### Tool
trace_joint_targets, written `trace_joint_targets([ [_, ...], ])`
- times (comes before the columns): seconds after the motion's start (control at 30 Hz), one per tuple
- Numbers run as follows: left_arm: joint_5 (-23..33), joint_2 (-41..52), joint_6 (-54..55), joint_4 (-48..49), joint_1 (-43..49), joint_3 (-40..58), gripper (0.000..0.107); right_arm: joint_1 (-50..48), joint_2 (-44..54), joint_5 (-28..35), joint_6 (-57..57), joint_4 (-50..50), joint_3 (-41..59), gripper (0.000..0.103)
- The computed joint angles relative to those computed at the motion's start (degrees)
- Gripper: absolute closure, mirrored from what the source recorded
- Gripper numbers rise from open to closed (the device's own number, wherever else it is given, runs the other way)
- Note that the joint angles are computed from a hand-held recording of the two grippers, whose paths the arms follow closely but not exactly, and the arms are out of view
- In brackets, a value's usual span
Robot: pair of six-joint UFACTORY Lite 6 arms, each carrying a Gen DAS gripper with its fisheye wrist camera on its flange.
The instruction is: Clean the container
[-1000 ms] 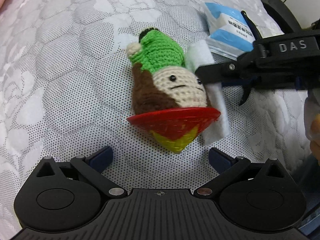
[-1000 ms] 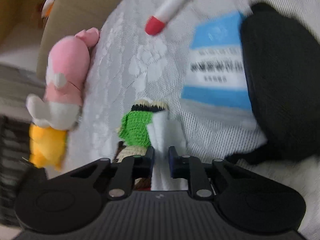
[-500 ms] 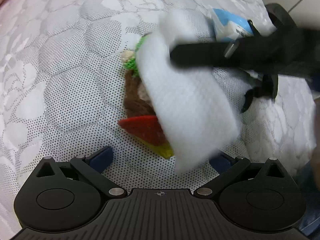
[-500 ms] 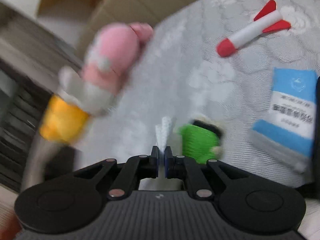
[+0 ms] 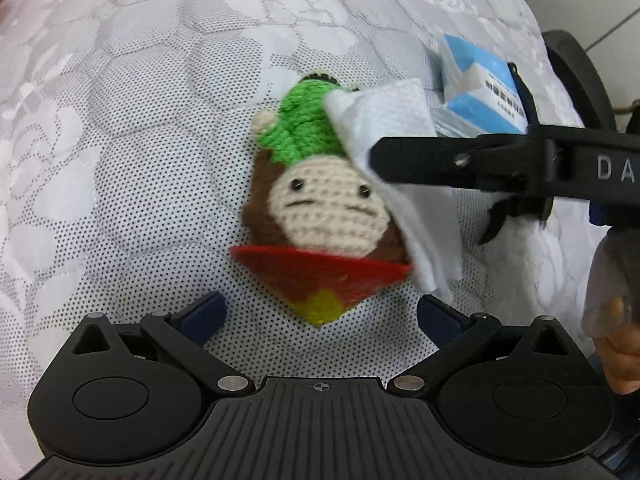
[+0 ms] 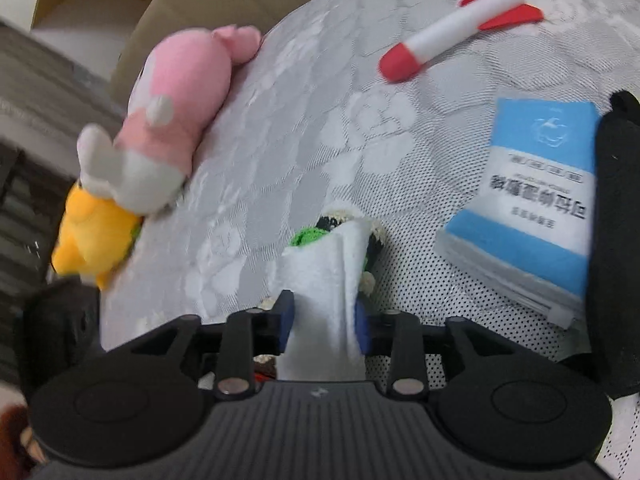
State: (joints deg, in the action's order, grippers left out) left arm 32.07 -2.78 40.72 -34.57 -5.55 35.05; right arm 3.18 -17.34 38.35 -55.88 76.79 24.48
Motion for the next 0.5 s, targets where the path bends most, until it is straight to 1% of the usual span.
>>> trace_joint_targets([
  [0.1, 0.1, 0.0, -0.2, 0.4, -0.1, 0.1, 0.004, -1.1, 0.4, 4.1, -1.5, 2.2, -0.5, 0.065],
  [0.13, 0.3, 0.3, 0.0, 0.0, 0.2, 0.4, 0.004, -0.8, 0.4, 4.8, -1.4, 2.3, -0.4, 0.076],
  [0.17, 0.5, 0.6, 0.3, -0.4, 0.6, 0.6, 0.004, 0.0, 0.5, 5.0, -1.3, 2.5, 0.0, 0.082],
  [0.2, 0.9, 0.7, 0.7, -0.9, 1.3, 0.8, 0.004, 1.7, 0.8, 4.4, -1.2, 3.0, 0.9, 0.084],
  [0.27, 1.4, 1.0, 2.8, -2.5, 3.2, 0.4, 0.004, 4.8, 1.7, 3.3, -1.7, 4.5, 3.0, 0.091],
  [0.33, 2.5, -0.7, -0.3, -1.8, 1.8, 0.3, 0.004, 5.9, 2.9, 2.9, -3.9, 8.3, 4.6, 0.091],
  [0.37, 2.6, -0.9, -0.6, -1.7, 1.7, 0.3, 0.004, 6.7, 3.9, 1.5, -4.7, 9.4, 5.7, 0.091],
  [0.47, 2.6, -1.1, -0.3, -1.8, 1.6, 0.2, 0.004, 10.5, 8.6, -8.0, -5.0, 8.5, 9.4, 0.092],
  [0.5, 2.8, -1.0, 0.3, -2.3, 2.0, 0.3, 0.004, 10.7, 9.1, -10.0, -5.3, 8.0, 9.4, 0.092],
])
